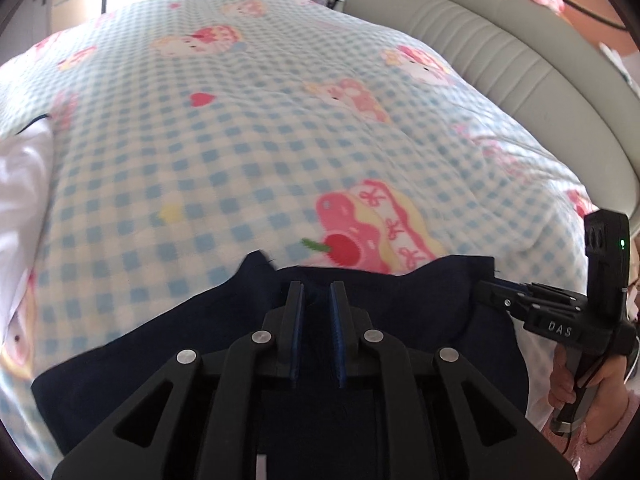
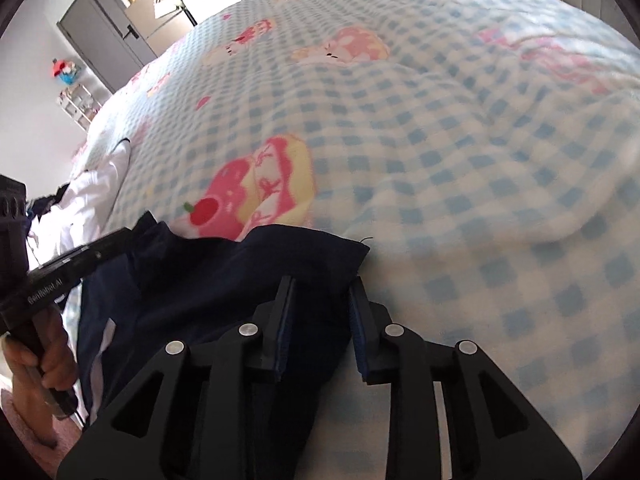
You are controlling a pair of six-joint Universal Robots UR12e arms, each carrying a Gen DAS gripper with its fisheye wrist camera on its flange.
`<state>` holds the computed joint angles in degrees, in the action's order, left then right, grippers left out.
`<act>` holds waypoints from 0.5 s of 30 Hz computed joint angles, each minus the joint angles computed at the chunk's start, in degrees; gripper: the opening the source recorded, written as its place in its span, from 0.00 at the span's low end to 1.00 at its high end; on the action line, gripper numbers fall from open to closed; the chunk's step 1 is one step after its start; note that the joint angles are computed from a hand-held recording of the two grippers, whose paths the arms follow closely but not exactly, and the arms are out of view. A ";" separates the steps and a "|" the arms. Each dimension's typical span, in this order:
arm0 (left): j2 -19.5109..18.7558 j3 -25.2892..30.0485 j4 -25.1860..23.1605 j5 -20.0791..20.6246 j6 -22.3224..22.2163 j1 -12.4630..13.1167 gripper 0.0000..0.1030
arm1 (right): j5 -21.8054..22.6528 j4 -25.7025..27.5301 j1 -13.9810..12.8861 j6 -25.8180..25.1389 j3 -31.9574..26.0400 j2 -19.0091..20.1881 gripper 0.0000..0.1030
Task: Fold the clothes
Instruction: 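Fold the pants hem over toward the waistband with both grippers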
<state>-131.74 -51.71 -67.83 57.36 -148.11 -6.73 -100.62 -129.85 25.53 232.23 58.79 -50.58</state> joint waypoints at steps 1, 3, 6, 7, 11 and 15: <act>-0.33 0.46 0.05 1.02 0.89 -0.43 0.35 | 0.37 -1.15 -0.14 0.87 0.38 -0.02 0.27; -0.60 0.32 2.45 7.22 1.60 -1.69 0.44 | 0.56 -0.10 -0.32 1.30 -0.23 0.30 0.27; -0.22 -1.55 7.99 16.12 1.70 -2.76 0.35 | 0.18 0.22 0.06 0.67 -0.99 0.52 0.27; -0.17 -1.83 8.54 17.02 1.47 -2.58 0.33 | -0.09 0.12 0.12 0.63 -0.87 0.42 0.27; -0.28 -1.12 6.36 18.53 0.66 -1.83 0.34 | 0.26 1.66 0.00 2.50 -1.17 -0.04 0.27; 0.79 -1.52 4.60 12.31 3.88 -1.17 0.34 | -0.05 2.21 0.23 -0.72 -3.42 0.76 0.41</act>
